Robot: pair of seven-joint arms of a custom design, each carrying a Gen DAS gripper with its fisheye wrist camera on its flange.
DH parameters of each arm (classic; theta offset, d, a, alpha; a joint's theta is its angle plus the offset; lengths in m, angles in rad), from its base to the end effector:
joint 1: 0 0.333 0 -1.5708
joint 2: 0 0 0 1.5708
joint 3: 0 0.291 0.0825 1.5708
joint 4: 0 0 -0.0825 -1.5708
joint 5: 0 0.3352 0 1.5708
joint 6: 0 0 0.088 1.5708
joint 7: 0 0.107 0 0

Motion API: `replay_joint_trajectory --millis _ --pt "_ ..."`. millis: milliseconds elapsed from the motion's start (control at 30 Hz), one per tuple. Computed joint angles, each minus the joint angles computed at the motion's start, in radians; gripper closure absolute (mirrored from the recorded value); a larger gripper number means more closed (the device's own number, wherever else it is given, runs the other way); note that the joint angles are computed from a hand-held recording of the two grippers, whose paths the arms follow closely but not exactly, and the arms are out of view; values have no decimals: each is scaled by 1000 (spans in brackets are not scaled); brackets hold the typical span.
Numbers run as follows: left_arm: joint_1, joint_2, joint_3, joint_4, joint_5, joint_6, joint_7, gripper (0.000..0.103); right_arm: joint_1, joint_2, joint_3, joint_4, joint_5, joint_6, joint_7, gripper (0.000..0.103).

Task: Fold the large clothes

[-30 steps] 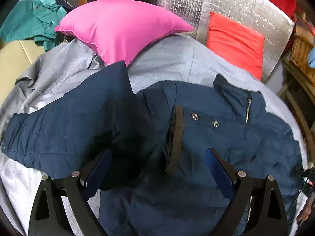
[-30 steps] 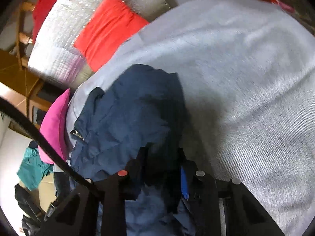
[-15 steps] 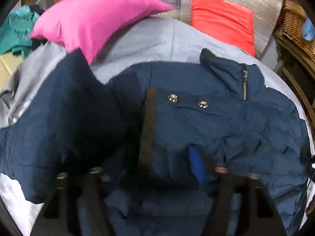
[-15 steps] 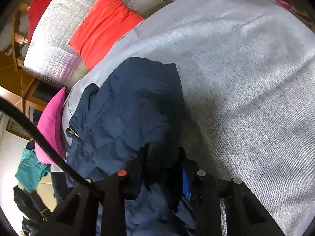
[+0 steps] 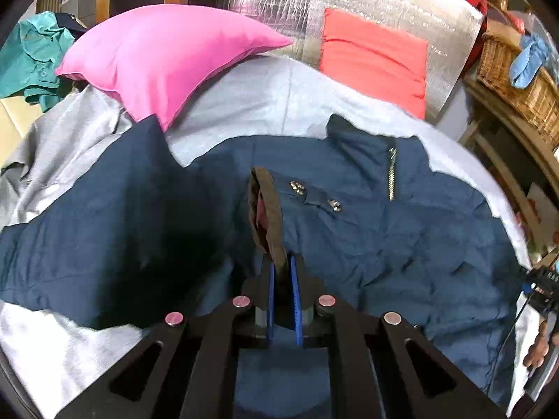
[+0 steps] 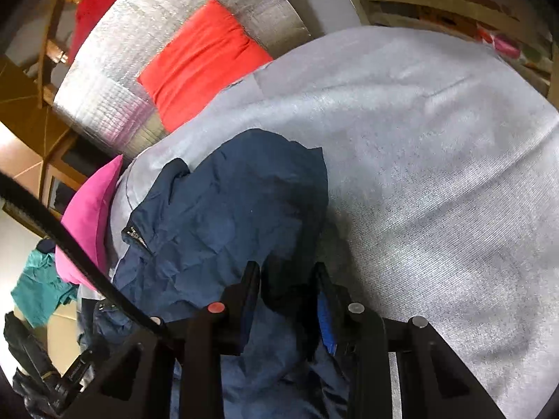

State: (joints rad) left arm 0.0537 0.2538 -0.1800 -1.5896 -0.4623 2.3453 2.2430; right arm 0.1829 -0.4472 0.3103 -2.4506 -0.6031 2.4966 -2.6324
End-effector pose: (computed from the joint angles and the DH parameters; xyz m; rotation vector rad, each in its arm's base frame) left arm 0.6220 -0.0729 0.5358 -1.3759 2.4265 -0.9129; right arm 0.3625 0.2106 0.5021 -0.4796 2.4025 -0.4138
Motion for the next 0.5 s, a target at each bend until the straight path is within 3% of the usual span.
replay_joint_trajectory --millis 233,300,333,400,433,467,500 --pt "-20 88 28 93 173 -92 -130 89 27 26 -36 -6 81 3 -58 69" --pt "-10 82 20 98 172 -94 -126 88 32 23 -34 10 96 -33 -79 65" --pt "5 73 12 98 146 -100 -108 86 36 25 -37 20 108 -53 -94 56" --pt "35 39 4 72 85 -72 -60 78 37 11 -31 35 116 -113 -104 51" --pt "55 21 3 63 42 -55 -28 66 31 -3 -16 43 105 -154 -88 51" --pt "66 13 7 61 14 -42 -14 48 24 -20 6 59 87 -217 -66 51" --pt "77 11 15 66 -8 -27 -14 38 21 -28 22 72 69 -262 -49 51"
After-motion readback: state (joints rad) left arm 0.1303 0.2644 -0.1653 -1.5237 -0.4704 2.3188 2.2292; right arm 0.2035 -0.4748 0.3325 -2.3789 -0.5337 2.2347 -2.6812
